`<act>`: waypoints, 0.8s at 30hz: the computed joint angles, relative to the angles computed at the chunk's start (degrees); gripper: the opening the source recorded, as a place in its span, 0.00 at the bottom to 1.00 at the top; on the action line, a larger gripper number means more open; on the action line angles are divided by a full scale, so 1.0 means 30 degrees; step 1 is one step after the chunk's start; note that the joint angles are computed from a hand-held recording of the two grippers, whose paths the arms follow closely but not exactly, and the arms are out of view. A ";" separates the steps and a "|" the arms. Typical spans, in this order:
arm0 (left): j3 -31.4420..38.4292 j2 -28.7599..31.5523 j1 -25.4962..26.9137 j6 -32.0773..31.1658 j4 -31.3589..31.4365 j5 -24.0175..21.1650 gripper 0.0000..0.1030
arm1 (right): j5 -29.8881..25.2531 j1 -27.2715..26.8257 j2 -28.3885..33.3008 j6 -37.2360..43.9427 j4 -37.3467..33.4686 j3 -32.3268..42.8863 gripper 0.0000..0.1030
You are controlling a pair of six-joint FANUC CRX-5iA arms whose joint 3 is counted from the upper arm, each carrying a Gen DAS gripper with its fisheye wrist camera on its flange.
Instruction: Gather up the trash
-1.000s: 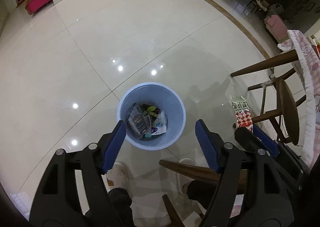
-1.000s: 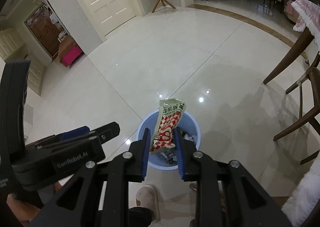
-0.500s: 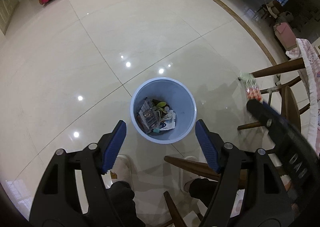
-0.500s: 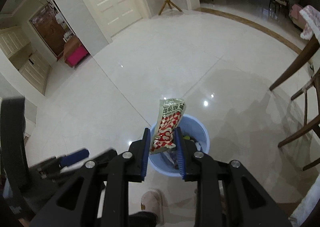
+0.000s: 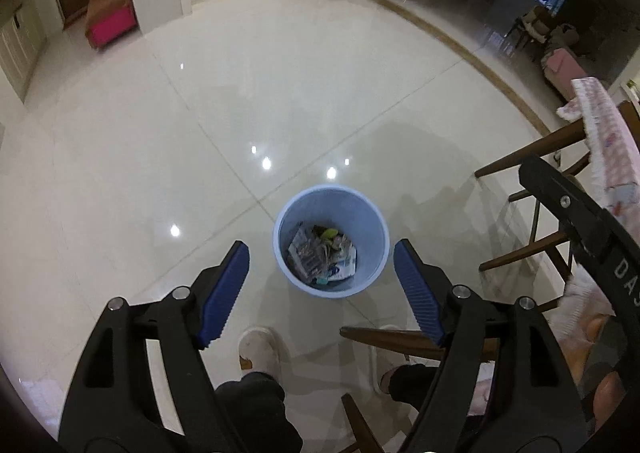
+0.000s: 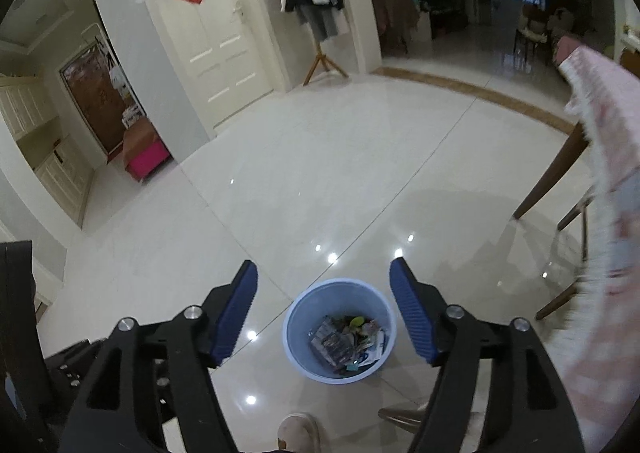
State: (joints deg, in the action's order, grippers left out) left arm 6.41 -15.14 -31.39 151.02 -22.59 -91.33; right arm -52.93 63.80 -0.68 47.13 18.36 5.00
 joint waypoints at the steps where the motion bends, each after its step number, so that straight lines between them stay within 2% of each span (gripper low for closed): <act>1: 0.0867 0.0310 -0.0859 0.0171 -0.0720 -0.0618 0.74 | -0.0011 0.0083 -0.0427 -0.0126 0.0255 -0.0244 0.68; 3: 0.1909 0.0562 -0.2057 0.0478 -0.1724 -0.1271 0.77 | -0.0141 0.0305 -0.1306 -0.0514 0.1015 -0.0660 0.72; 7: 0.4699 0.1458 -0.5739 0.1298 -0.5075 -0.2869 0.80 | -0.0687 0.0965 -0.3225 -0.1478 0.3055 -0.1599 0.80; 13: 0.8890 0.3529 -1.0808 0.0546 -1.0273 -0.5737 0.86 | -0.2347 0.2755 -0.6445 -0.3911 0.7713 -0.3743 0.87; 17: 1.0732 0.4476 -1.4084 -0.0047 -1.3736 -0.6409 0.90 | -0.3790 0.4159 -0.8274 -0.5174 1.0248 -0.4828 0.89; 20: 1.2448 0.5560 -1.6132 -0.1135 -1.6263 -0.7397 0.92 | -0.5515 0.5927 -0.9485 -0.6217 1.3078 -0.5767 0.90; 24: 1.3775 0.6443 -1.8566 -0.2099 -1.9195 -0.7596 0.93 | -0.7851 0.8443 -1.0806 -0.7332 1.5809 -0.6752 0.92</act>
State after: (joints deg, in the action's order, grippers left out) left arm 47.73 4.19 -87.09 144.73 -80.18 -114.12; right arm -76.48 89.13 -33.10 25.13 65.79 -15.26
